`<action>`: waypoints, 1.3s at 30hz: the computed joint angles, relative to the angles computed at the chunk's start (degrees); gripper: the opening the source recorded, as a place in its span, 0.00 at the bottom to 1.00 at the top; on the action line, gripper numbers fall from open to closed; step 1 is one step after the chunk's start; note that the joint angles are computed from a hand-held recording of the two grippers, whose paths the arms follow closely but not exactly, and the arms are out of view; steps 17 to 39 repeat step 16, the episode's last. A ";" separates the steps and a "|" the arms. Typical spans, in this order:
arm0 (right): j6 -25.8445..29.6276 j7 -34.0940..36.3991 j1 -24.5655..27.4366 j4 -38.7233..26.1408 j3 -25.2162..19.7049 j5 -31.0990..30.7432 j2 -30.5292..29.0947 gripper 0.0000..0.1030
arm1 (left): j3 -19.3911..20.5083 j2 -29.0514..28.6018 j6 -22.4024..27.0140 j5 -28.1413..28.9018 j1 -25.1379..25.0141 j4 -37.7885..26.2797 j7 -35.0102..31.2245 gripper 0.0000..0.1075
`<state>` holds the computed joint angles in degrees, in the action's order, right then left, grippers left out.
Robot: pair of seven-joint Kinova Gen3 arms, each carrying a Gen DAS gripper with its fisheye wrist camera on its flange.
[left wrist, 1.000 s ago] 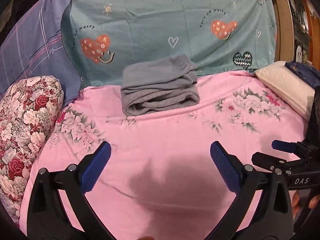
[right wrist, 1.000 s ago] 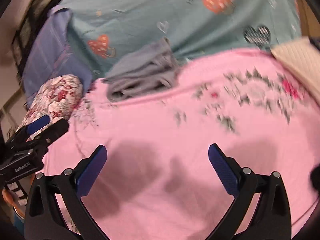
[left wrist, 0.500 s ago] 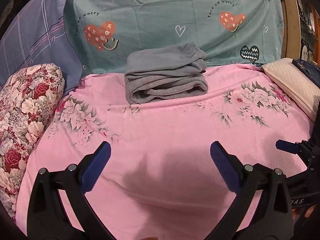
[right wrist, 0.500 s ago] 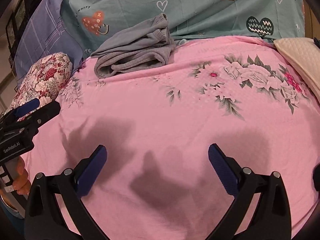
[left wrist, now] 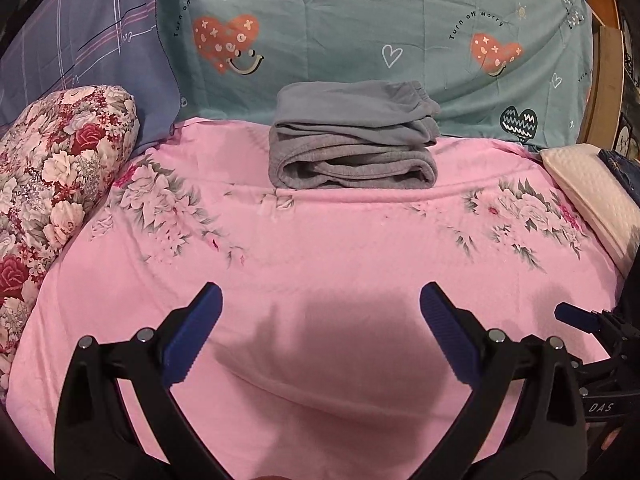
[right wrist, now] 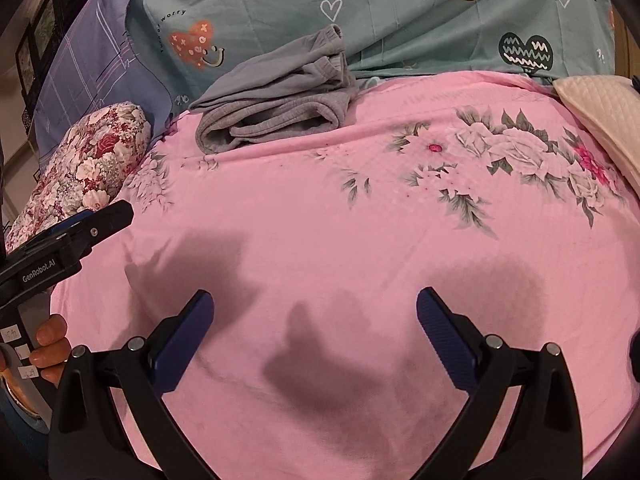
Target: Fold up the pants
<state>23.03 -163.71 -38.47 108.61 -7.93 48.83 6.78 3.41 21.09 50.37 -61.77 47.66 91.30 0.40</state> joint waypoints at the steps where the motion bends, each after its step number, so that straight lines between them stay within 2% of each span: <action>1: -0.02 0.12 0.12 -0.02 -0.05 -0.42 0.04 0.99 | 0.02 0.23 0.44 0.04 0.10 -0.25 -0.17 0.94; 5: 0.51 0.51 0.00 -0.27 -0.07 -0.75 0.30 0.99 | -0.13 0.98 2.36 -0.03 0.81 -1.22 -0.75 0.94; 9: 1.02 0.22 -0.61 -0.37 0.03 0.16 0.42 0.99 | -0.46 3.10 7.78 -0.04 2.41 -4.14 -2.29 0.94; 11: 2.08 -2.48 -1.74 -0.25 0.34 3.14 0.34 0.99 | -1.31 4.46 11.10 -0.70 4.04 -5.67 -2.30 0.94; 16: 5.11 -7.76 -2.94 0.13 -1.03 10.31 -0.01 0.99 | -0.95 4.27 10.85 -0.72 3.68 -5.46 -2.07 0.94; 39: 5.11 -7.76 -2.94 0.13 -1.03 10.31 -0.01 0.99 | -0.95 4.27 10.85 -0.72 3.68 -5.46 -2.07 0.94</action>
